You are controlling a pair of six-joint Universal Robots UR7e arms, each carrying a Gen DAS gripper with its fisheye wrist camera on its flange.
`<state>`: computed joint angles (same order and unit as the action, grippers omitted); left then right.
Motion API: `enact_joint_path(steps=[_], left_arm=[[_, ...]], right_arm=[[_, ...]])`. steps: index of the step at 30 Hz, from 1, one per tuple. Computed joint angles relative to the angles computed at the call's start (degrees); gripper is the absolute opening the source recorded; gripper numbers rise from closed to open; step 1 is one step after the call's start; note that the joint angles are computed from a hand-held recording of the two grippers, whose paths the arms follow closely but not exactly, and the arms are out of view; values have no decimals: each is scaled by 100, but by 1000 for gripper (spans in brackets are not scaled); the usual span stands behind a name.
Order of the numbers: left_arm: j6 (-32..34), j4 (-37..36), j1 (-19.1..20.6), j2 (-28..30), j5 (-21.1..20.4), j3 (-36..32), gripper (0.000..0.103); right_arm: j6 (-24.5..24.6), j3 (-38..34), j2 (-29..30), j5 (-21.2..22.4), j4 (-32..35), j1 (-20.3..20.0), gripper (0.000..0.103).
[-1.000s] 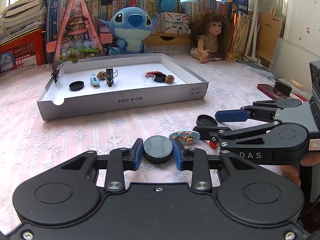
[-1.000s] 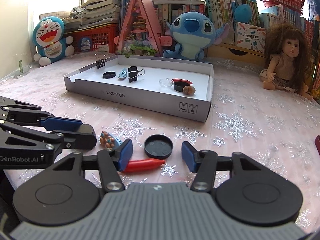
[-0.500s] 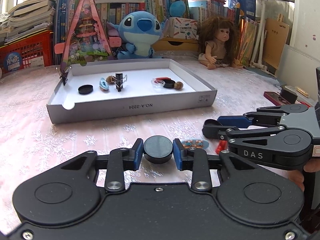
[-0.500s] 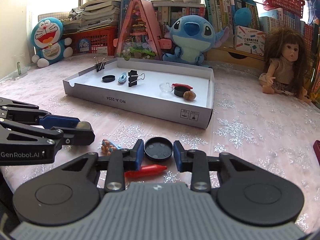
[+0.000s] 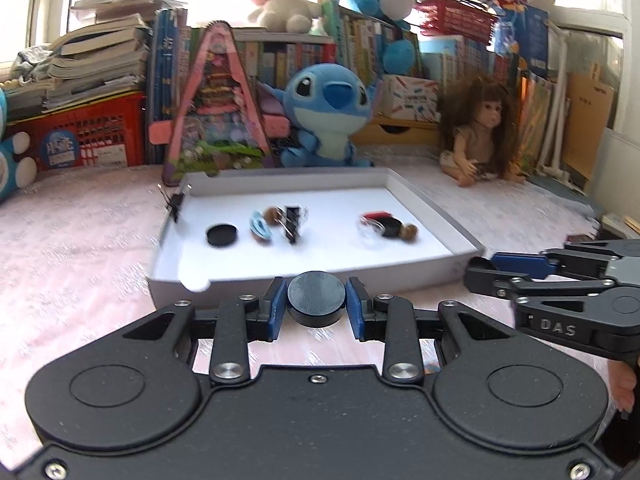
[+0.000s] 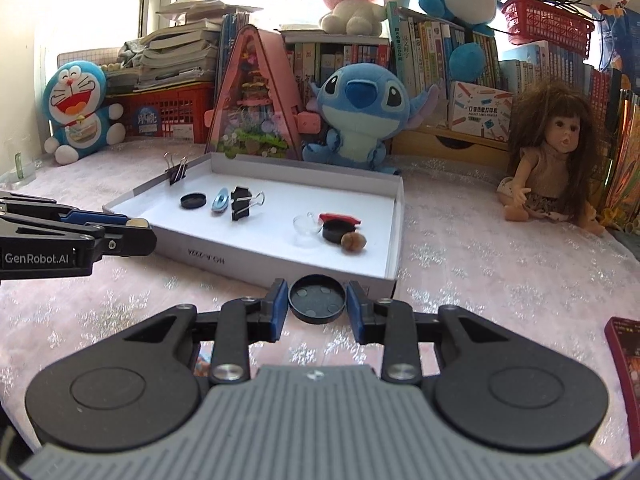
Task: Organize rigid objects
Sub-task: 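Carry the puck in the left tool while the right tool carries the lid into the tray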
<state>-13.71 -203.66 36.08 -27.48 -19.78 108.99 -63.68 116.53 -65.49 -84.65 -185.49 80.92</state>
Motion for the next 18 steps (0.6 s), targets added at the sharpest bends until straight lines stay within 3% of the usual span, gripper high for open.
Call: enact_joint_path(steps=[7, 18], left_arm=[[535, -363, 192, -32, 162, -260, 30], [624, -160, 630, -38, 153, -708, 30]], right_arm=[[204, -319, 240, -157, -90, 164, 37], [479, -927, 729, -504, 69, 403, 37]])
